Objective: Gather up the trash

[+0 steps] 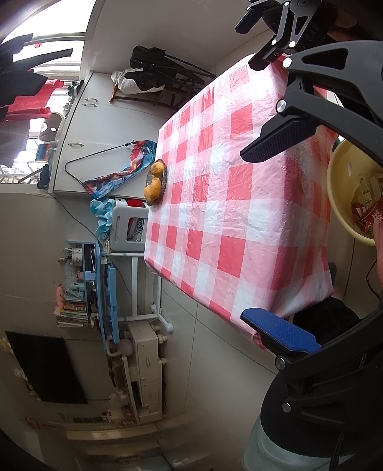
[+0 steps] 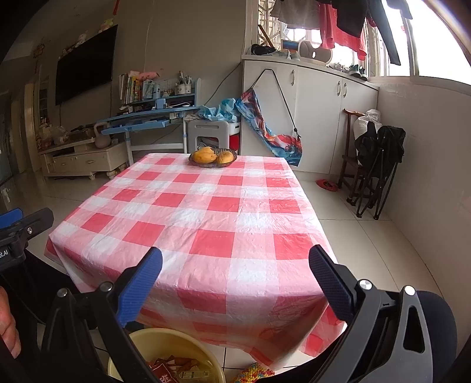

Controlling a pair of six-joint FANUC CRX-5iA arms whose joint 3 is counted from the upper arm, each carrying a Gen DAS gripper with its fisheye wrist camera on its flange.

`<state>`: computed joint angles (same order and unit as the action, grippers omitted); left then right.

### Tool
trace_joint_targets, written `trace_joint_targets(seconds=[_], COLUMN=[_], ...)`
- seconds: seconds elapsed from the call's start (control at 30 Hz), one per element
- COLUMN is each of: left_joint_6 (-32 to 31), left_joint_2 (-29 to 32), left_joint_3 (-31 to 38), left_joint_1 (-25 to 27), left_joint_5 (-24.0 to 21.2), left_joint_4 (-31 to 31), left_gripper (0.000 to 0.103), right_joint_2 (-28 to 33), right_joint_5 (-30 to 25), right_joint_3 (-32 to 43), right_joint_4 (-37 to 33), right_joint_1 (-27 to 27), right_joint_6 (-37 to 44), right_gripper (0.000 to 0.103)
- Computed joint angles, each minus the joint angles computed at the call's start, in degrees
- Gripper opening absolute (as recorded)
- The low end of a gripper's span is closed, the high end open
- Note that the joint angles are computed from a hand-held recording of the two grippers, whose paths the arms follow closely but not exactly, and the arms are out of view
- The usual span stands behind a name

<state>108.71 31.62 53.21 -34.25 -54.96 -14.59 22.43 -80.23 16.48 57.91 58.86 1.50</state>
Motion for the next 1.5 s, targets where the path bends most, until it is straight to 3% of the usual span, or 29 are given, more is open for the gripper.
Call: trace_joint_targets(seconds=[1.5], left_joint_6=[0.83], left_joint_2=[-0.44], left_joint_3=[-0.93], left_joint_1=[0.33], left_joint_5=[1.05], left_joint_4=[0.61], left_gripper=[0.096], right_joint_2=[0.03], right_joint_5=[0.2], right_joint_3=[-0.08], right_joint_4=[-0.58], right_joint_1=[-0.04], right_joint_6=[0.27], right_gripper=[0.095])
